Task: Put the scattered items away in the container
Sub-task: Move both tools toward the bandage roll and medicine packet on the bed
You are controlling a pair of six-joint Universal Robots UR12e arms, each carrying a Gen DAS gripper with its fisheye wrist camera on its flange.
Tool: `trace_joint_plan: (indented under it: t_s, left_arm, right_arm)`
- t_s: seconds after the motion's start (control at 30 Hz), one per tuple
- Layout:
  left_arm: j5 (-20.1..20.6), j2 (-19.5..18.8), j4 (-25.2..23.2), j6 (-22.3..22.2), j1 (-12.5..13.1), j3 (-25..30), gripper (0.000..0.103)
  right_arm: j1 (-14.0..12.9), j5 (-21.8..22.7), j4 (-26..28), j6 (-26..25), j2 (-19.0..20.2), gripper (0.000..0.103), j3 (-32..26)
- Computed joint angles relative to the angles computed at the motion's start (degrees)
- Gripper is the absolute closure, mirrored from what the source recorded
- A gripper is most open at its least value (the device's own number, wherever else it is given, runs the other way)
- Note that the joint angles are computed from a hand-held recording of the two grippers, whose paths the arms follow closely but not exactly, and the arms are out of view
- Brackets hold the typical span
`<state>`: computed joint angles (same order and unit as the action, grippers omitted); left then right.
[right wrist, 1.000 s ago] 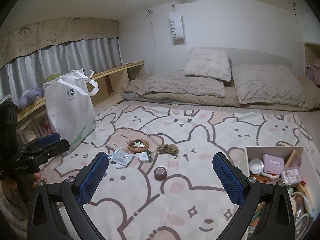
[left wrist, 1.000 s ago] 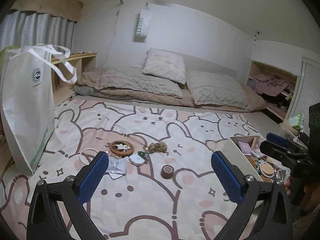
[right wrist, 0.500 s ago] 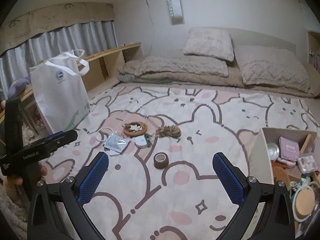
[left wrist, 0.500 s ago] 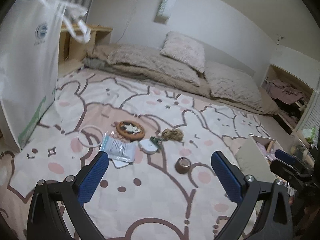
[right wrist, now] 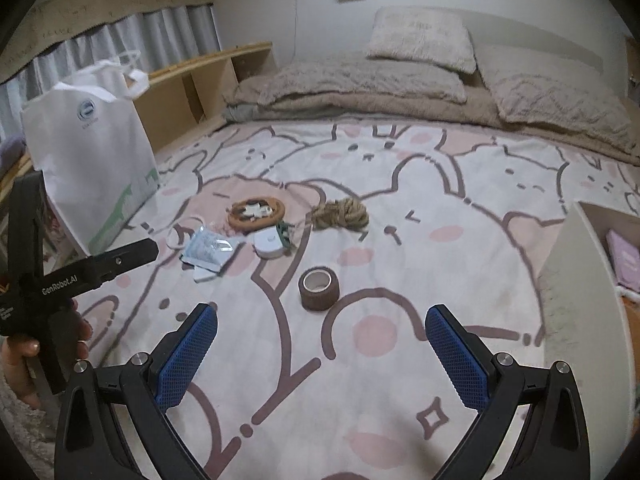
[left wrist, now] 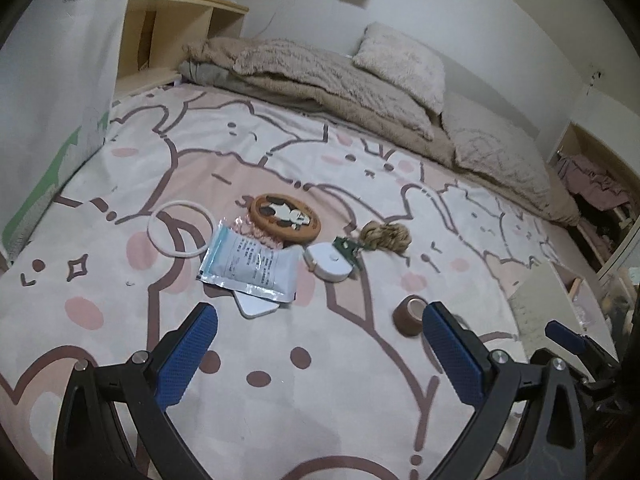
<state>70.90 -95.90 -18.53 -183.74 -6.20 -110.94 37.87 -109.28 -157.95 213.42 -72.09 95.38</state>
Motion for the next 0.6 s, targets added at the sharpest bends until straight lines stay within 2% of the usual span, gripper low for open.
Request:
trace_joint_plan:
  t_s: [0.27,0.6]
  left_arm:
    - [0.38,-2.35,-4.23,1.53,-0.09,1.37,0.000]
    - [4.67,-6.01,-8.00,-2.51,0.44,3.28,0.000]
  right_arm:
    - [-0.70,1.36,3.40,-0.41,3.56,0.000,-2.27]
    - [-2.28,4.34,10.62,-0.66,7.99,0.000,-7.00]
